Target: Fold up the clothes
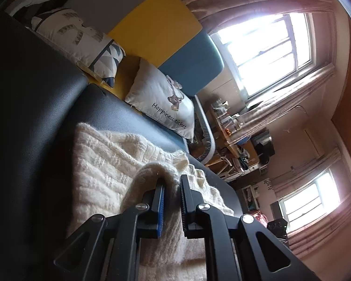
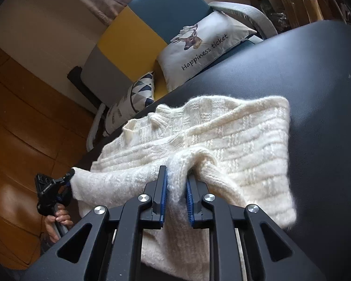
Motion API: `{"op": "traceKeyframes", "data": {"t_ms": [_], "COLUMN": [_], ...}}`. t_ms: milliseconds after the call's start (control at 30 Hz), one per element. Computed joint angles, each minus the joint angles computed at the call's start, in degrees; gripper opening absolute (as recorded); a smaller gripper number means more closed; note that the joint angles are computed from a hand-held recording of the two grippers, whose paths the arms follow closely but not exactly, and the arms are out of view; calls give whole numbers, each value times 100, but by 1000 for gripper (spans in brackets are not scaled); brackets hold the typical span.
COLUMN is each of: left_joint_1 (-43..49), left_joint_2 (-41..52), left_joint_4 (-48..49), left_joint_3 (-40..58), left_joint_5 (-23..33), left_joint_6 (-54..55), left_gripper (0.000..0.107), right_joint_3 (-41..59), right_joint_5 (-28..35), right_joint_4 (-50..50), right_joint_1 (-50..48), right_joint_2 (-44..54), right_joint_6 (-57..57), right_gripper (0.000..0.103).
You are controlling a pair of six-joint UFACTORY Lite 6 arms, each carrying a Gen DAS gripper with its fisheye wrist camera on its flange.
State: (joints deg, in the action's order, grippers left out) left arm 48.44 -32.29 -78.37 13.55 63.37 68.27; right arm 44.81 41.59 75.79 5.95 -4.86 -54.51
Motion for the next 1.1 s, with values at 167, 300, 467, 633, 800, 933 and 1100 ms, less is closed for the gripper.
{"op": "traceKeyframes", "data": {"t_ms": [167, 300, 467, 633, 800, 933, 1100], "left_joint_1": [-456, -339, -41, -3, -654, -646, -18], "left_joint_2": [1042, 1461, 1422, 1601, 1840, 2184, 1675], "left_joint_4": [-282, -147, 393, 116, 203, 227, 604], "left_joint_3": [391, 516, 522, 708, 915, 1202, 814], "left_joint_5": [-340, -215, 178, 478, -731, -680, -127], "left_joint_6": [77, 2, -53, -218, -886, -1102, -1110], "left_gripper": [10, 13, 15, 15, 18, 18, 19], "right_joint_3": [344, 391, 255, 458, 665, 975, 1108], "right_joint_5": [157, 440, 1307, 1826, 1198, 868, 934], "right_joint_4": [-256, -820, -940, 72, 124, -163, -8], "right_joint_1": [127, 191, 33, 45, 317, 436, 502], "right_joint_2": [464, 493, 299, 388, 774, 1005, 1061], "right_joint_6": [206, 437, 115, -440, 128, 376, 477], "right_gripper": [51, 59, 67, 76, 84, 84, 84]}}
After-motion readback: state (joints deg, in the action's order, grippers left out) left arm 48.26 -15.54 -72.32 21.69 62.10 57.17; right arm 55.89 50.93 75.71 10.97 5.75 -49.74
